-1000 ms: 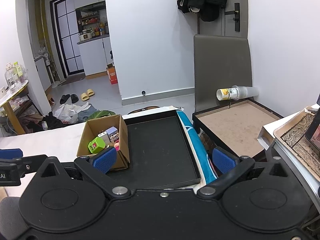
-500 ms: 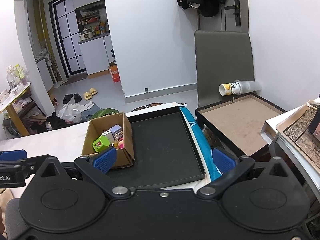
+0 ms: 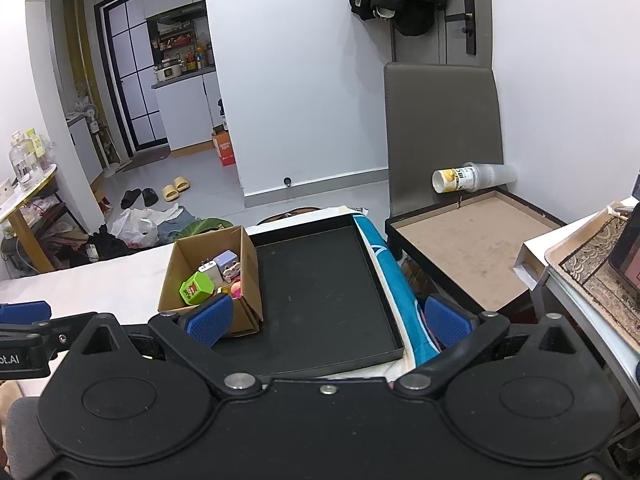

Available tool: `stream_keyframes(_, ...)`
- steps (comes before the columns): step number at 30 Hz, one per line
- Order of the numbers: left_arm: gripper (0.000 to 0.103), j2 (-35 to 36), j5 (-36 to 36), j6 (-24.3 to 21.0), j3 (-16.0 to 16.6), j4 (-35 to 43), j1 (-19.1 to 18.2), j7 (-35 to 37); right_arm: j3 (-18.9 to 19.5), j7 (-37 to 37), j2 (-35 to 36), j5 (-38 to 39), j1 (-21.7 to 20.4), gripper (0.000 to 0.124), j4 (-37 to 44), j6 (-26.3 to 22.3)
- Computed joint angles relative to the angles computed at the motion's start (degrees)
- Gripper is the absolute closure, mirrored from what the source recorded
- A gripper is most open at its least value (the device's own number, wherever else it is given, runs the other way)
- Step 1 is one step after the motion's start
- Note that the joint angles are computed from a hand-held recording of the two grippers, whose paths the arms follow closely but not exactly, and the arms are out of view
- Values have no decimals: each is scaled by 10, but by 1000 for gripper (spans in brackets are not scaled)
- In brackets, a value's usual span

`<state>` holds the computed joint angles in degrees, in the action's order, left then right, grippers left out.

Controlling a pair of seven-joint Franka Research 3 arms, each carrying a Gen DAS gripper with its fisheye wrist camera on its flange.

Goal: Organize rigid objects

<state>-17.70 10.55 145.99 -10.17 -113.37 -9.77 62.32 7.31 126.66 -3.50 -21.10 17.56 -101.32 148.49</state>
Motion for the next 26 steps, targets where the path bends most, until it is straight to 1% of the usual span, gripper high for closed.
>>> stream_keyframes(6,6,1,-1,-1,1,-1,0,0,1,2,-1,-2,0,21,0,-3)
stream_keyframes(9,6,0,0,-1,1,-1,0,0,-3,-15,-1,28,1,21,-2,1)
stream_keyframes(13,6,0,-1,0,1,-2,-1,2,1,-3,-1,-1,-1,21,-1,-3)
stream_keyframes(19,6,1,8,4,-3,-2,1,2,0,-1,-1,-6,-1,21,-2,-6)
stream_keyframes(26,6,3,1,4,-1,-1,-3,7,0,0,-1,-6,-2,21,-2,-8)
